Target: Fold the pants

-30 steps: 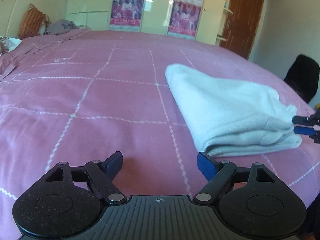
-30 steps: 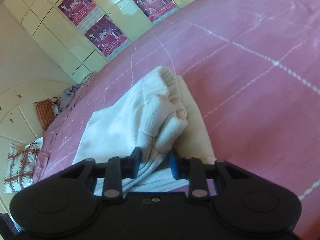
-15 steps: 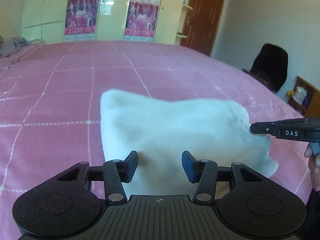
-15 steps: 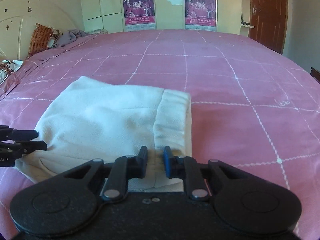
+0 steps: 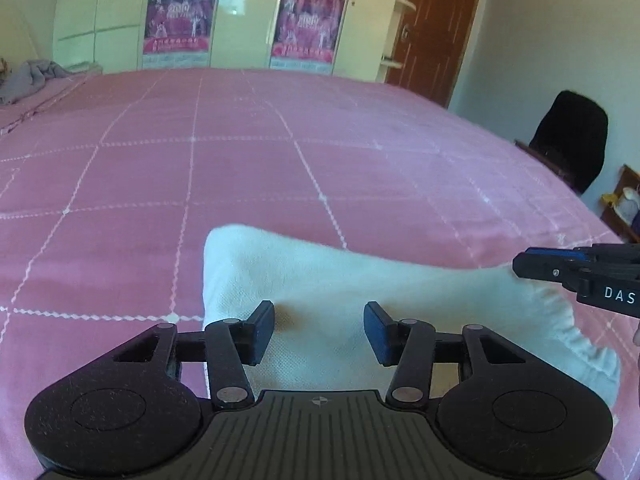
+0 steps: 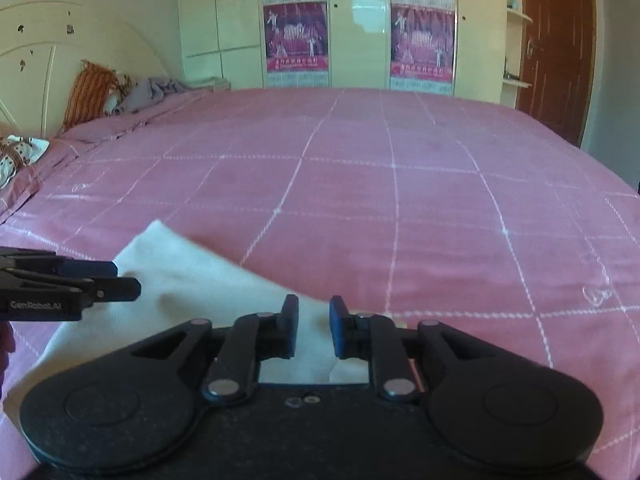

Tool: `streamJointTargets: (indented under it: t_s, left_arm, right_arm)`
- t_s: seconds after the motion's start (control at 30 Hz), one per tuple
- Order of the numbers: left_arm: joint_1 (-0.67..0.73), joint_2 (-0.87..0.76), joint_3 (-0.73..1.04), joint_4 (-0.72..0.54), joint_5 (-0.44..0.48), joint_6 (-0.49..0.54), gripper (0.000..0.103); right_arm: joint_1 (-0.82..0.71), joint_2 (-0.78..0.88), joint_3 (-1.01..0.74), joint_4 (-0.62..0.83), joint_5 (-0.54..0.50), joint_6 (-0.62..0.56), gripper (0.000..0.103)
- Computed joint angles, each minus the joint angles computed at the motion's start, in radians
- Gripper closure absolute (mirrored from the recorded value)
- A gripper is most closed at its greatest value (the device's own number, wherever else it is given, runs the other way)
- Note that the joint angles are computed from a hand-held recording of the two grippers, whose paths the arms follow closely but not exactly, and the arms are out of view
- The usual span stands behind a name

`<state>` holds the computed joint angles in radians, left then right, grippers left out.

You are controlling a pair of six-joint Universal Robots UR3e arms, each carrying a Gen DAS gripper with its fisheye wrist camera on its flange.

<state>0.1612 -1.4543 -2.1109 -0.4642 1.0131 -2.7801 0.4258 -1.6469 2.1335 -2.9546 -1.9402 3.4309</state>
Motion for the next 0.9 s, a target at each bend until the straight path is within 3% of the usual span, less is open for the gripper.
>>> streamJointTargets:
  t_s: [0.03,0.1,0.2,0.3,0.37,0.47,0.63,0.9]
  left_arm:
    - [-0.041,-0.059,0.043,-0.027,0.053,0.022,0.053]
    - [-0.076,-0.072,0.050,0.000,0.102,0.022,0.053]
    - [-0.071,-0.005,0.013,0.024,0.105,0.017,0.053]
    - [-0.100,0.003,0.007,0.012,0.154,0.027,0.053]
    - [-0.113,0.000,0.011,0.016,0.176,0.027,0.053]
    - [-0.094,0.057,0.012,-0.039,0.159,0.040,0.053]
    - [-0.070,0.167,-0.051,-0.063,0.124,0.056,0.053]
    - [-0.064,0.277,-0.119,-0.127,0.143,0.067,0.053]
  right_arm:
    - [-0.014,0.022,-0.007,-0.013,0.024,-0.006,0.086]
    - [-0.064,0.100,-0.071,0.116,0.087,-0.022,0.086]
    - [-0.022,0.119,-0.110,0.149,0.031,-0.037,0.085]
    - [-0.003,0.081,-0.060,0.048,0.033,-0.011,0.082]
    - [-0.002,0.119,-0.105,0.147,0.023,0.005,0.081]
    - [0.028,0.130,-0.161,0.216,-0.015,0.028,0.082]
    - [0.103,0.071,-0.131,0.176,-0.078,0.060,0.082]
    - [0.144,0.058,-0.102,0.264,-0.071,0.113,0.080]
